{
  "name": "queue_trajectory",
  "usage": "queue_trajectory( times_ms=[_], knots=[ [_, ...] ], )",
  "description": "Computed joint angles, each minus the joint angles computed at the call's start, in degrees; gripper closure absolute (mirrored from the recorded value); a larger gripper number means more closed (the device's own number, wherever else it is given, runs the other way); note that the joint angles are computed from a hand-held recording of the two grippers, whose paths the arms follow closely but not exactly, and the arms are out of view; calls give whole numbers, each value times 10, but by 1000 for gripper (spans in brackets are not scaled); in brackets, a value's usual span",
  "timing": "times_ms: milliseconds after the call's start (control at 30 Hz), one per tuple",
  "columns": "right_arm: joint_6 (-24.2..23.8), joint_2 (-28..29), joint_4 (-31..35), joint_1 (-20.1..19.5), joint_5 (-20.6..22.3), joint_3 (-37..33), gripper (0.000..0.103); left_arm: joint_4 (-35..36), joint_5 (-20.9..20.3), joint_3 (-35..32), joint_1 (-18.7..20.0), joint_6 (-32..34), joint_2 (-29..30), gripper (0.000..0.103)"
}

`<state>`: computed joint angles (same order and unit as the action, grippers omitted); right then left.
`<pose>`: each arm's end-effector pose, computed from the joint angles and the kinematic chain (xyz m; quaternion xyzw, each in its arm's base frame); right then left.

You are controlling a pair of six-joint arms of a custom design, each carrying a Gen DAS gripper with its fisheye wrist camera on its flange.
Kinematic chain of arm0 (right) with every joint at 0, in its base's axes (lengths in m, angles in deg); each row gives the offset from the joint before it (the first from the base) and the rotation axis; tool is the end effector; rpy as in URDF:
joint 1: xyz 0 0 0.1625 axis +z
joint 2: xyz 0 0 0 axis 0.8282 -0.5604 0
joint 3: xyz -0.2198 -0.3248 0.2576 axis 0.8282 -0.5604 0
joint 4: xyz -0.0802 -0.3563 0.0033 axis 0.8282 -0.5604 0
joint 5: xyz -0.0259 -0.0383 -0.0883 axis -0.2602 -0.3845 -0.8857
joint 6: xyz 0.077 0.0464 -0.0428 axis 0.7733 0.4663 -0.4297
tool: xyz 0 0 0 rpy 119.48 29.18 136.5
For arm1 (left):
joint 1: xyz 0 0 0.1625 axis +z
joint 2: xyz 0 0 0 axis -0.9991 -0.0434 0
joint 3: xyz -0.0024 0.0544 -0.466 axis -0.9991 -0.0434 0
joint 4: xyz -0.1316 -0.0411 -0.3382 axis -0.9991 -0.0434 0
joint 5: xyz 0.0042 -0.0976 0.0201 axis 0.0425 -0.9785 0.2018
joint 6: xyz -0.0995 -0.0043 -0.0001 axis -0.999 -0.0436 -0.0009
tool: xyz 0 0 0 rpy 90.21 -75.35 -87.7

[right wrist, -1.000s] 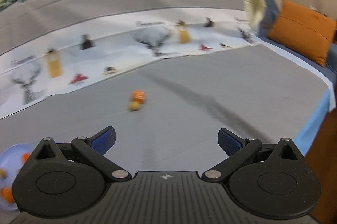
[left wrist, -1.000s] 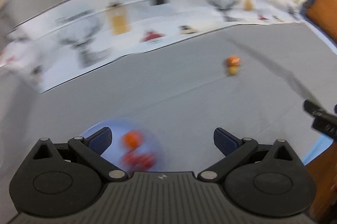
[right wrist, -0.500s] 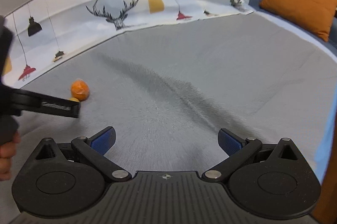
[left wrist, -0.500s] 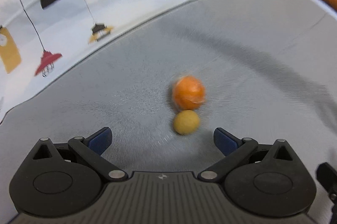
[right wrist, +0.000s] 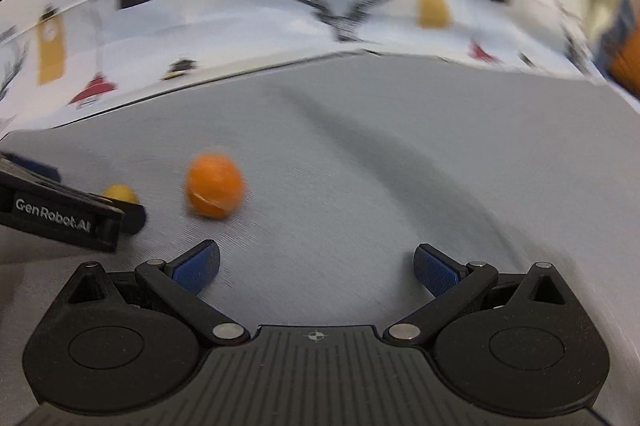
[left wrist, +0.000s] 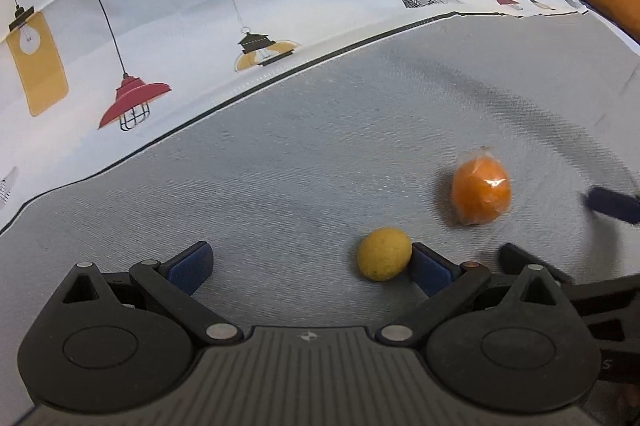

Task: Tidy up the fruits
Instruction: 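Grasp a yellow fruit with the left tool while the right tool grasps a tangerine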

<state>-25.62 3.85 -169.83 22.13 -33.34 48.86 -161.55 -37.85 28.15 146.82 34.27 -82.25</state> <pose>-0.0446 -0.7619 0.1497 0.2242 -0.8560 0.3564 0.3000 -0.2455 -0.8290 -0.0885 0.2045 0.8591 -0.2679 0.3851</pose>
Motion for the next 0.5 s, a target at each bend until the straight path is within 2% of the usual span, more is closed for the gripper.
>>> queue_trajectory(
  times_ms=[167, 267, 367, 433, 467, 500],
  knots=[
    [-64, 21, 35, 8, 12, -41, 1, -37, 6, 30, 2, 14, -13, 1],
    [-68, 26, 53, 10, 19, -59, 1, -16, 2, 34, 6, -16, -23, 1],
    [-56, 28, 77, 9, 22, -75, 1, -15, 1, 29, 7, -10, -23, 4],
    [-57, 26, 77, 8, 25, -74, 1, -26, -11, 42, 7, 0, -29, 14],
    [-58, 26, 71, 8, 27, -71, 6, -40, -16, 51, 5, 14, -32, 32],
    [-60, 23, 66, 6, 38, -66, 28, -52, -23, 62, 3, 31, -37, 61]
  ],
)
